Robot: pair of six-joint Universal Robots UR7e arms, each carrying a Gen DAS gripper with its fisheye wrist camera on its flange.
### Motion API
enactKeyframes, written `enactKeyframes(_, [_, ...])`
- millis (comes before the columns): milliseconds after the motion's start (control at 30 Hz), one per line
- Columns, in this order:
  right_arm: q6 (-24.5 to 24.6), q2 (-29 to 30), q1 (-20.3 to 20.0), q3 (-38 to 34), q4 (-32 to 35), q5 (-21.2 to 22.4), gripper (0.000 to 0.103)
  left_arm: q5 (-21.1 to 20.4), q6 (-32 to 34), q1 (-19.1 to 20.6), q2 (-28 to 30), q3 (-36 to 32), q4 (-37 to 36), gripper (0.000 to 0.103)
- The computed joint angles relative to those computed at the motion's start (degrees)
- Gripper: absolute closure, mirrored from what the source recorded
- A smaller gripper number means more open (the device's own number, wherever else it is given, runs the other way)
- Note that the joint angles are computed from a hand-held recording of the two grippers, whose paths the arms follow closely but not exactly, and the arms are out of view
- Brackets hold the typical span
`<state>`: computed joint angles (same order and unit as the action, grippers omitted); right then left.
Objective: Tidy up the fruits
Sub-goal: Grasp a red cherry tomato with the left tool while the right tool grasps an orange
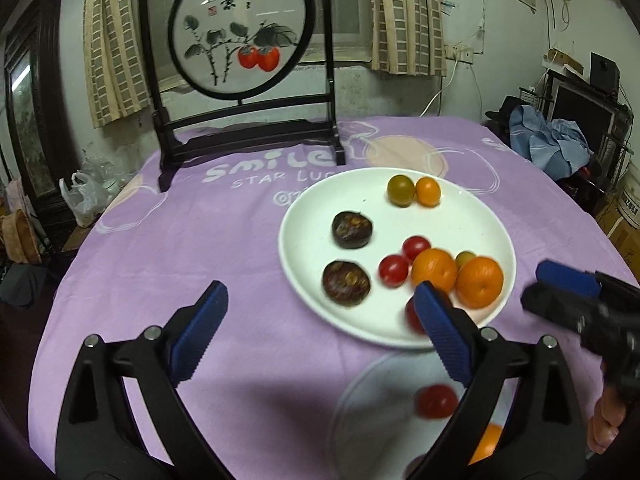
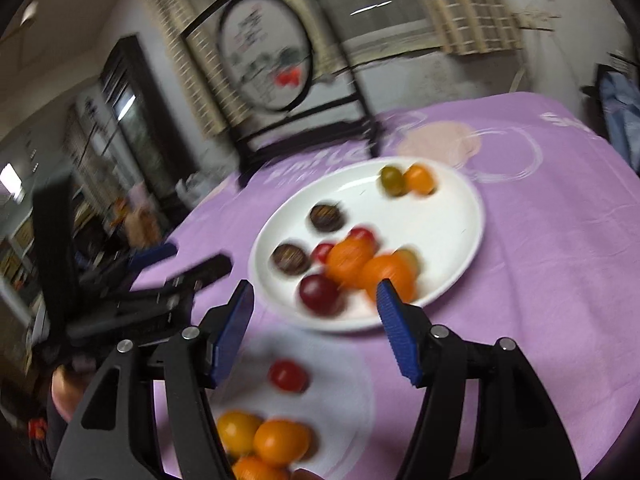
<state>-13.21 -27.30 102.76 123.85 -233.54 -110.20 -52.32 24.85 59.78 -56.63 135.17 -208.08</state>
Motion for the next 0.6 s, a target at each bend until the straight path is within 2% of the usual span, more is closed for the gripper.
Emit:
enactKeyframes(133, [-1.0,-0.3,0.8,1.3,6.5,1.7,0.039,-1.0,-2.0,1.9,-4.0,2.4,2.0,0.004])
enactKeyframes(267, [-0.7,0.0,1.7,1.8,10.6,-0.1,0.039,1.9,-1.6,3.0,-4.2,3.2,-0.2,0.004])
enactKeyframes(367, [0.5,-0.3,1.3,2.3,13.0,-0.3,0.039,2.5,-3.8,3.9,-5.5,3.0,1.9,0.004])
enactKeyframes(467, [1.9,-0.9,0.6,2.9,15.0,0.0,0.044,0.9,-6.0,4.8,-7.1,2.9,4.5,0.004])
enactKeyframes(600, [2.8,-1.2,0.0,3.7,16.1,0.8,0.050,2.1,-5.5,4.3,-6.4,3.0,3.4,0.004])
